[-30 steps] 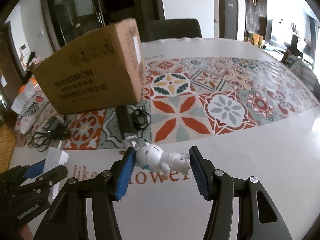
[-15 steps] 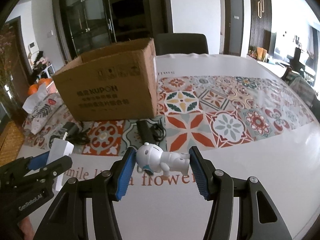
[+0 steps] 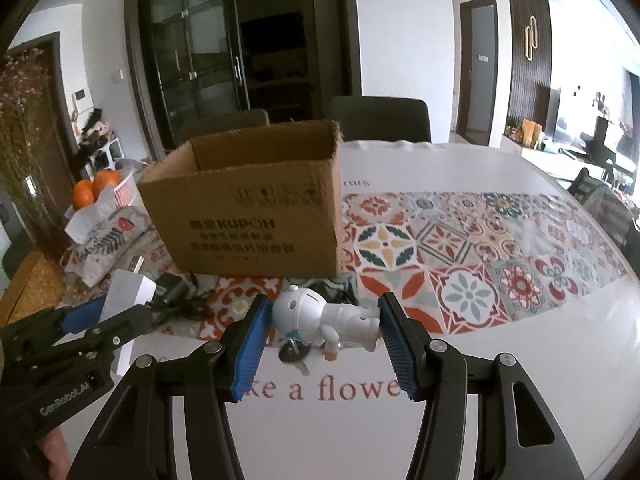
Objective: Organize rigid objects
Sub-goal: 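Lift both held objects and carry them over the cardboard box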
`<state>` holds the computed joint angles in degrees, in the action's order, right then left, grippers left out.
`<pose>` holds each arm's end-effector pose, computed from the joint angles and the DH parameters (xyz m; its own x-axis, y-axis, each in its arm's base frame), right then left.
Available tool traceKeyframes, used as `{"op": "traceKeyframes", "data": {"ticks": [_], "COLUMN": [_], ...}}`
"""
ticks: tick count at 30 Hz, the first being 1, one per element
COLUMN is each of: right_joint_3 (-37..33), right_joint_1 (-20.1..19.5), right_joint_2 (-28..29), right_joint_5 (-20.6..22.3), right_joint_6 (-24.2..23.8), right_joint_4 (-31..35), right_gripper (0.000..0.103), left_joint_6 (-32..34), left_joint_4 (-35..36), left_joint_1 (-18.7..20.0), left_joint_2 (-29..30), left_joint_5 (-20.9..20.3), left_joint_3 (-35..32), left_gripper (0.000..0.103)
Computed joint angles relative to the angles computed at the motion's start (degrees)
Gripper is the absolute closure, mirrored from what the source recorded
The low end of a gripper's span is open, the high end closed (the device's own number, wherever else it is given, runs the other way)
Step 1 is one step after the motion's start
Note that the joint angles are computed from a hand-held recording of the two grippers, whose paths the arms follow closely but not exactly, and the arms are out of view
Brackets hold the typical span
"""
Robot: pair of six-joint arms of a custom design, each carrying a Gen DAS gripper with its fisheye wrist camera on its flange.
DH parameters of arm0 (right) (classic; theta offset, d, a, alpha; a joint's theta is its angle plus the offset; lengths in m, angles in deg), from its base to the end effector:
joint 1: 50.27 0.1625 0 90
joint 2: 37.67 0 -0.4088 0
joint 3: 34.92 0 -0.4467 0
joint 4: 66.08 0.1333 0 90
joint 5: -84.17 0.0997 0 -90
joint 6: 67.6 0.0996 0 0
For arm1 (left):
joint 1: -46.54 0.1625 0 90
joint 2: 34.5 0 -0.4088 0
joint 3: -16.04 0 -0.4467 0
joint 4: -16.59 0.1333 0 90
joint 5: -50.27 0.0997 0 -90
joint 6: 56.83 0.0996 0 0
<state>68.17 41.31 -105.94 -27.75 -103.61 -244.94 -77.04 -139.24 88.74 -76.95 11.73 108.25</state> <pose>0.1140 -0.6485 0.3136 -0.7474 -0.1215 0.6532 -0.5632 0.6374 -0.5259 -0.3791 -0.6288 0.0654 -0.7892 0.0737 -0.6097 0.4680 0.7149 -0.5194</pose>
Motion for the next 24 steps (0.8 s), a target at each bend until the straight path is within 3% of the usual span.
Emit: {"op": "traceKeyframes", "data": {"ticks": [24], "right_joint_3": [-8.8], "right_joint_1": [4.2], "right_joint_2": [4.8], "right_joint_5": [1.7], "right_joint_6": [-1.1], "right_joint_4": [1.0], "right_gripper": [0.047], "left_joint_6": [10.7], "left_joint_4": [-3.5], "left_joint_1": [1.7], "left_joint_2": [1.4], "left_joint_5": [0.1], "left_joint_3": [-8.2], "left_gripper": [0.055]}}
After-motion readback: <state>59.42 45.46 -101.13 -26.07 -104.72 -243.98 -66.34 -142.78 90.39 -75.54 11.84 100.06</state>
